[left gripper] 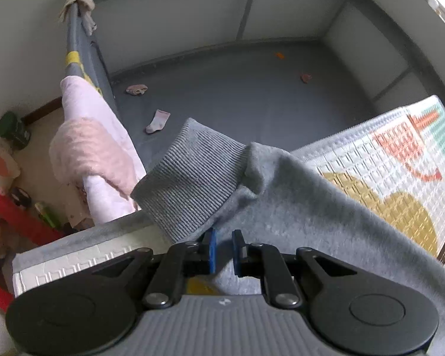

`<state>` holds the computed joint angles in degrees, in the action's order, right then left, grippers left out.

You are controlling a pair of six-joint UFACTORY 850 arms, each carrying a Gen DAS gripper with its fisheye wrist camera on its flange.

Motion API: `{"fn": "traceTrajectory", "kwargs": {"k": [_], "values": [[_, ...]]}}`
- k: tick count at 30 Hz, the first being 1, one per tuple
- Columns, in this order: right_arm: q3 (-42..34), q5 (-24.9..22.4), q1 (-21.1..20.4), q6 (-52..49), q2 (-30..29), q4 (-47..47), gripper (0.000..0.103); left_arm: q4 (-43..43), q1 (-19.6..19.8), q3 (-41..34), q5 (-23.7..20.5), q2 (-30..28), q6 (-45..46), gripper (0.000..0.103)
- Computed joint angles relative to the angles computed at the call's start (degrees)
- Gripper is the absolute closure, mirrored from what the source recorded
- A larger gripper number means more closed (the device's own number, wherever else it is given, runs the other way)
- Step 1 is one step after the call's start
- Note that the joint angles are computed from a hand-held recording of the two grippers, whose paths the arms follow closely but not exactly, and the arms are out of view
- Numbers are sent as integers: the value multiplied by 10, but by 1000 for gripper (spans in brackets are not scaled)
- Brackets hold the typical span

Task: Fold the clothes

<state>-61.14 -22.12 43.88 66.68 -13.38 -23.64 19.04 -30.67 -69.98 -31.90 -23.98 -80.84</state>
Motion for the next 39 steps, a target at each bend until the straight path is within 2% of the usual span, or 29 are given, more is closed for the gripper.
{"fn": "traceTrajectory", "kwargs": {"k": [3, 5, 8, 10, 13, 14, 17, 20, 24, 33, 39], "values": [[1, -2, 1, 1, -2, -3, 80, 24, -3, -3, -16, 7, -26, 90], [3, 0, 0, 5, 1, 0, 80, 48, -15, -20, -50, 4, -36, 89], [14, 13, -2, 31, 18, -10, 80, 82, -36, -40, -89, 5, -47, 78], [26, 19, -1, 66, 37, -35, 79, 106, -51, -43, -84, 13, -56, 69], [43, 1, 7, 139, 66, -102, 75, 134, -78, -57, -73, 17, -45, 63], [48, -9, 9, 154, 74, -118, 71, 139, -87, -62, -67, 17, -38, 62], [65, -33, 19, 175, 97, -144, 68, 136, -113, -77, -43, 14, -2, 54], [80, -43, 27, 179, 111, -147, 68, 97, -136, -96, -26, 4, 68, 51], [103, -26, 38, 219, 124, -167, 68, 5, -160, -104, 7, -6, 169, 50], [100, -33, 82, 293, 105, -248, 65, -132, -201, -117, 51, -29, 339, 49], [98, -42, 100, 344, 85, -292, 63, -153, -224, -166, 38, -65, 398, 46]]}}
